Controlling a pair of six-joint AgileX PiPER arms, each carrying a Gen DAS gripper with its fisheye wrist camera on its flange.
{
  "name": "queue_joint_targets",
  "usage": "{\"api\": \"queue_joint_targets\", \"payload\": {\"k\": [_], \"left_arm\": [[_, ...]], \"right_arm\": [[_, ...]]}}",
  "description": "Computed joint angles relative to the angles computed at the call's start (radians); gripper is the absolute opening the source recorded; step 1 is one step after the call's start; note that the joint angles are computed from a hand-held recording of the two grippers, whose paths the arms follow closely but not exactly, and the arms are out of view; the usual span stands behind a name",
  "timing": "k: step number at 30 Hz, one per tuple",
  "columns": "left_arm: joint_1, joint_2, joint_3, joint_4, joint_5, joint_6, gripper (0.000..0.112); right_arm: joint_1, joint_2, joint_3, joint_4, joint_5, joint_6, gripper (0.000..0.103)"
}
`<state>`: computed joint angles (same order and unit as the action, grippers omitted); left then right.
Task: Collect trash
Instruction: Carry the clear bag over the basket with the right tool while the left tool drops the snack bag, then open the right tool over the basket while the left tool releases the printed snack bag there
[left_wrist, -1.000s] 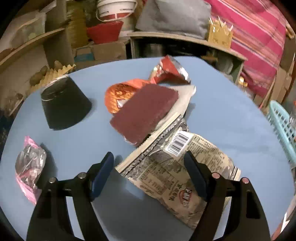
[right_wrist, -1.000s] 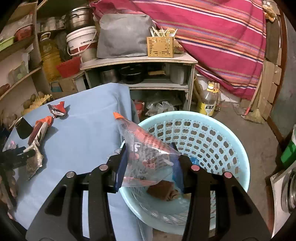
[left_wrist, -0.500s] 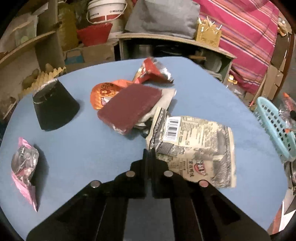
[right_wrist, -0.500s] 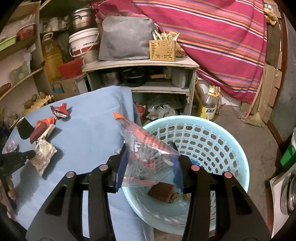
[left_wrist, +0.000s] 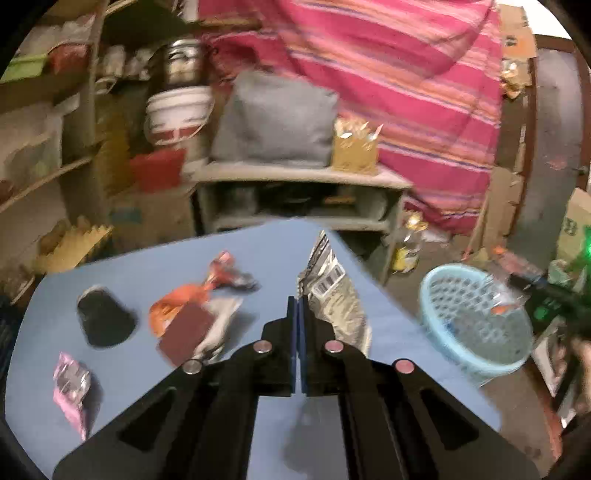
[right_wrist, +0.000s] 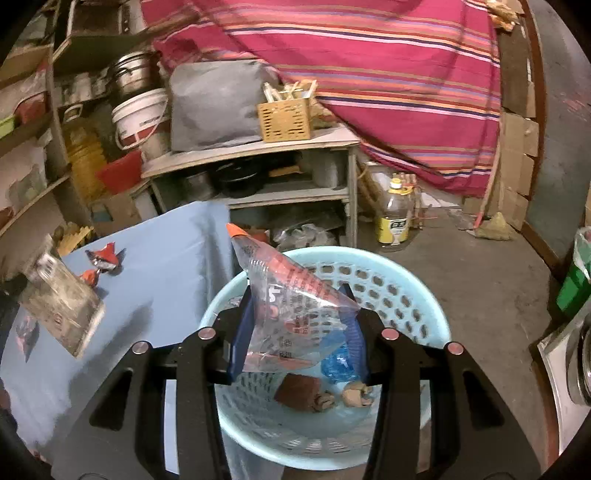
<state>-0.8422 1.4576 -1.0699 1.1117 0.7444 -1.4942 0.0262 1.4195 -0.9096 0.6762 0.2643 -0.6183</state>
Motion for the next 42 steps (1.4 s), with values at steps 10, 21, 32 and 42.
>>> {"api": "queue_joint_targets", "payload": {"k": [10,21,32,42], "left_arm": [[-0.113,0.241,-0.371,-0.003,-0.014,0.081,0.001],[-0.153,0.677,-0.856,-0.097,0.037,0.258,0.001],[-0.109,0.768,-0.906,-0.197,0.009,0.282,0.003],[-0.1,0.657,-0.714,-0.143,-0.042,0.147,0.076]], "right_arm": [[-0.117,-0.019,0.025,0.094,0.003,-0.121,0.045],[-0.199,-0.013,0.039,0.152,-0.001,-0.18,0.046],[-0.203,0.042,0.017,0.162,0.005,-0.184,0.047],[-0.159,0.057,0.004,0.067,-0.001,-0.095,0.047]]}}
